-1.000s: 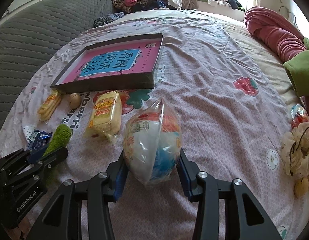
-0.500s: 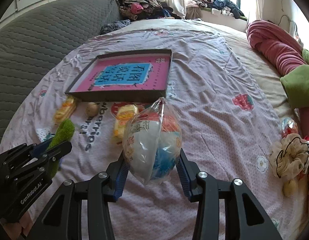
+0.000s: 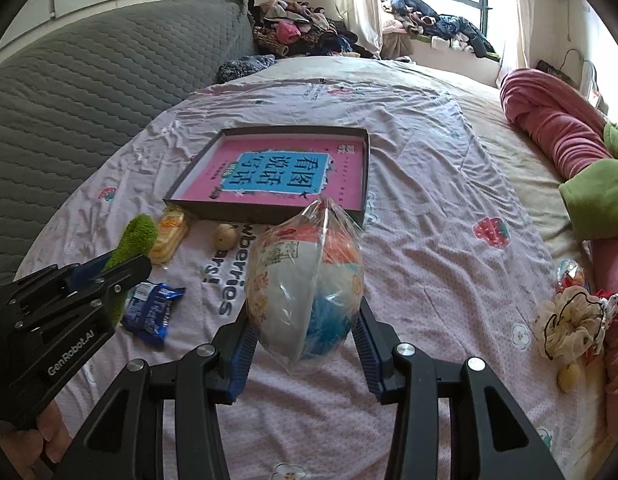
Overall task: Organize objects
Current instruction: 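Carry the green ring and wrapped egg toy toward the tray with both tools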
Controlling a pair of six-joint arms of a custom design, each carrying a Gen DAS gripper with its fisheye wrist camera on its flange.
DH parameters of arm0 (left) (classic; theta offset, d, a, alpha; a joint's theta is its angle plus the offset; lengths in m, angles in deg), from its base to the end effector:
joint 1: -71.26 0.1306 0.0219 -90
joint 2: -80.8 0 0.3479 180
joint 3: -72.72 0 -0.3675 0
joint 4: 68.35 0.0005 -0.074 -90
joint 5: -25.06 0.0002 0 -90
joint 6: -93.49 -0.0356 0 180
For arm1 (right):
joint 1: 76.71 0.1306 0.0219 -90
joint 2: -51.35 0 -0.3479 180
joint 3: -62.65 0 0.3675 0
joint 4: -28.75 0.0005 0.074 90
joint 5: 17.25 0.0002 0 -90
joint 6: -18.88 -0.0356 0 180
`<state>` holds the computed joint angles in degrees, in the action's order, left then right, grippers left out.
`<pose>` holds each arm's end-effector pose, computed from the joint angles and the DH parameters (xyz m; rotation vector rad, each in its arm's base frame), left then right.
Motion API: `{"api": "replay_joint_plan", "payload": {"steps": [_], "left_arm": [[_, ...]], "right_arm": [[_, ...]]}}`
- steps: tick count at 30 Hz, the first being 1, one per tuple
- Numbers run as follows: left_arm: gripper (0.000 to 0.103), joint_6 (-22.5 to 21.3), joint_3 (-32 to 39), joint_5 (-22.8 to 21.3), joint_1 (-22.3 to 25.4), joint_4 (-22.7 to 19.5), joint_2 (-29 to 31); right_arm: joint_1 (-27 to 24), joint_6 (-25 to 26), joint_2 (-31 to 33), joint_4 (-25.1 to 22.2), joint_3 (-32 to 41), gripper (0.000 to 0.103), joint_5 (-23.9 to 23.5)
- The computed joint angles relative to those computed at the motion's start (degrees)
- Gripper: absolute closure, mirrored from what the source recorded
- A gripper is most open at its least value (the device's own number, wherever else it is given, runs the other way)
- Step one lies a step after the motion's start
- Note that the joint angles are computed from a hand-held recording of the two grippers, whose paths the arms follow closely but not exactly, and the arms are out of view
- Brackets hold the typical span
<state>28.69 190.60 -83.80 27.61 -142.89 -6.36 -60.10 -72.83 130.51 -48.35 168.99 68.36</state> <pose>0.3273 -0.2970 0.5516 0.2372 2.3688 -0.1700 0.3383 0.1032 0.5563 -0.3520 2.4274 0.2352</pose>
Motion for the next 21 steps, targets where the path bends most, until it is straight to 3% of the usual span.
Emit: {"api": "replay_joint_plan", "payload": {"steps": [21], "left_arm": [[0.080,-2.1,3.9,-1.2,2.7,-4.8,-2.8]], "right_arm": [[6.9,-4.0,0.2,-1.7,6.8,0.057,4.4]]}}
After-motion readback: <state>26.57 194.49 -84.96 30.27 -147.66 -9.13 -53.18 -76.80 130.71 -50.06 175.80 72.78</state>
